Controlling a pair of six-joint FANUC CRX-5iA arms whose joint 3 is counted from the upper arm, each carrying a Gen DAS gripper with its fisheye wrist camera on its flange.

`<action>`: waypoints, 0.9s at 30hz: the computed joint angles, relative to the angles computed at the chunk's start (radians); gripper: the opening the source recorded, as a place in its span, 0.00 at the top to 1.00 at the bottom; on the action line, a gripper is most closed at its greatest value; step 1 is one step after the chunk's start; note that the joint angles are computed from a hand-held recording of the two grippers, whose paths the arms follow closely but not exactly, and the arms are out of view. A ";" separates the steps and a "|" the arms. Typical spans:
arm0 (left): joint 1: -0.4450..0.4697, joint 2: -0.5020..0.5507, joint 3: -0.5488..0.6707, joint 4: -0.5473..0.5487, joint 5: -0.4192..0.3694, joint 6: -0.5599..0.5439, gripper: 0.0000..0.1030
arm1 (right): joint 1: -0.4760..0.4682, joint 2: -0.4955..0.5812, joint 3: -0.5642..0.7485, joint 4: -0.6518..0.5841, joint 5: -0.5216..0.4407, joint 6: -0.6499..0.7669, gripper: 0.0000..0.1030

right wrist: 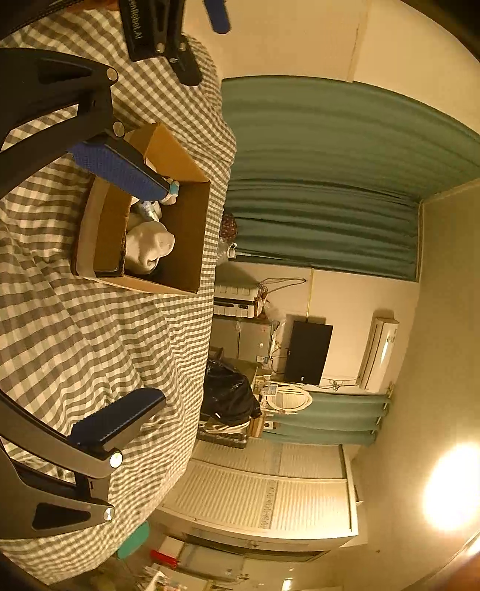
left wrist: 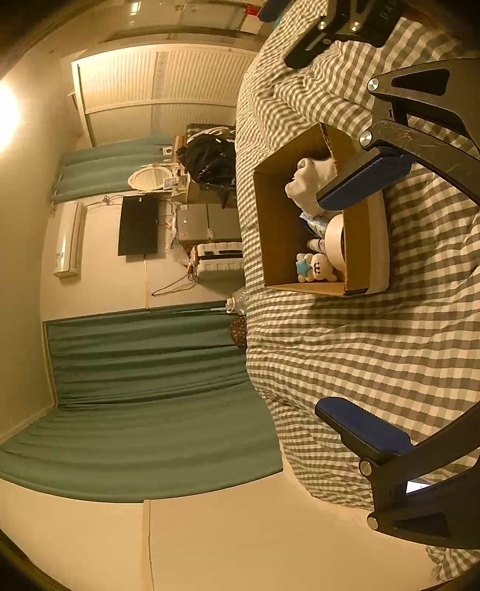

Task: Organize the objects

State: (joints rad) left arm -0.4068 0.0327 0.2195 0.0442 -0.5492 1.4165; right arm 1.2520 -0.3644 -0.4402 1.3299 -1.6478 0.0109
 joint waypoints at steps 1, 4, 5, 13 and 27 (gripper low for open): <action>-0.001 0.001 0.000 0.000 0.000 -0.002 0.00 | 0.001 -0.001 0.000 0.000 -0.002 -0.005 0.01; -0.001 0.002 -0.001 -0.001 0.000 -0.005 0.00 | -0.001 -0.003 0.000 -0.007 0.003 -0.007 0.01; -0.001 0.002 -0.002 -0.001 -0.001 -0.004 0.00 | -0.002 -0.002 0.001 -0.011 0.004 -0.005 0.01; 0.002 0.003 -0.007 0.015 -0.001 -0.010 0.00 | -0.008 0.007 0.007 -0.028 0.012 0.010 0.01; 0.002 0.010 -0.002 0.017 -0.015 -0.009 0.00 | -0.017 0.010 0.018 -0.064 0.028 0.008 0.01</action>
